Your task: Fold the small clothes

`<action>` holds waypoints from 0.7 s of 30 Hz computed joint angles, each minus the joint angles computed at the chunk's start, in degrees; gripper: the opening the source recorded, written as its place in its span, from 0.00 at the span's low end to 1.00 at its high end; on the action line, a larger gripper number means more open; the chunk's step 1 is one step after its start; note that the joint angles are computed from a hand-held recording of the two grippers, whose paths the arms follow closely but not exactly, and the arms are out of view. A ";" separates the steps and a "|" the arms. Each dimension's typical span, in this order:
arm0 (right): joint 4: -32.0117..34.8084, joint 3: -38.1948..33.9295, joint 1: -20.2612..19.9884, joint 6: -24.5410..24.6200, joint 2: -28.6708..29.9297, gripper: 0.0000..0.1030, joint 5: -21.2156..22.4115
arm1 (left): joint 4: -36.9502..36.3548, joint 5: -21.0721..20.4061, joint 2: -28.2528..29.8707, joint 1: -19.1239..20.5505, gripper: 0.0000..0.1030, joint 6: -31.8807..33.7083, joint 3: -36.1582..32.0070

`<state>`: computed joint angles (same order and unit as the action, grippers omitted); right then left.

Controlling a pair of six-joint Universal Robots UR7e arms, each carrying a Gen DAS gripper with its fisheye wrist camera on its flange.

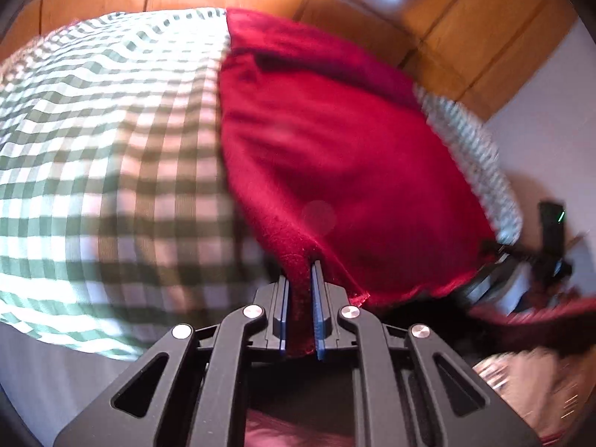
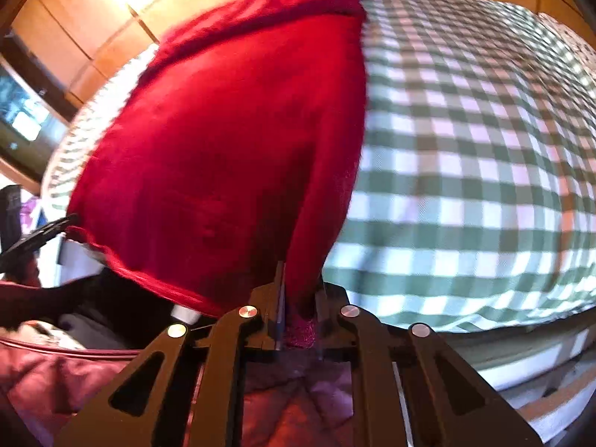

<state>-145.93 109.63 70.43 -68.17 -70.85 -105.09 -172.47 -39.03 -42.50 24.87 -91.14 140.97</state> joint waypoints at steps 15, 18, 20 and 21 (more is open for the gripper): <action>4.94 -18.41 5.65 18.69 12.31 0.10 12.93 | -19.98 9.10 -4.59 19.94 0.12 30.63 -10.00; 5.30 -23.45 7.33 21.47 16.83 0.15 13.10 | -23.39 8.72 -5.30 22.94 0.39 31.63 -11.18; 8.97 -27.23 7.83 24.80 18.93 0.41 14.53 | -20.99 12.18 -6.14 22.38 0.40 29.59 -10.65; 10.13 -27.83 7.67 25.72 19.02 0.71 15.90 | -19.77 12.06 -6.75 22.32 0.40 28.85 -10.06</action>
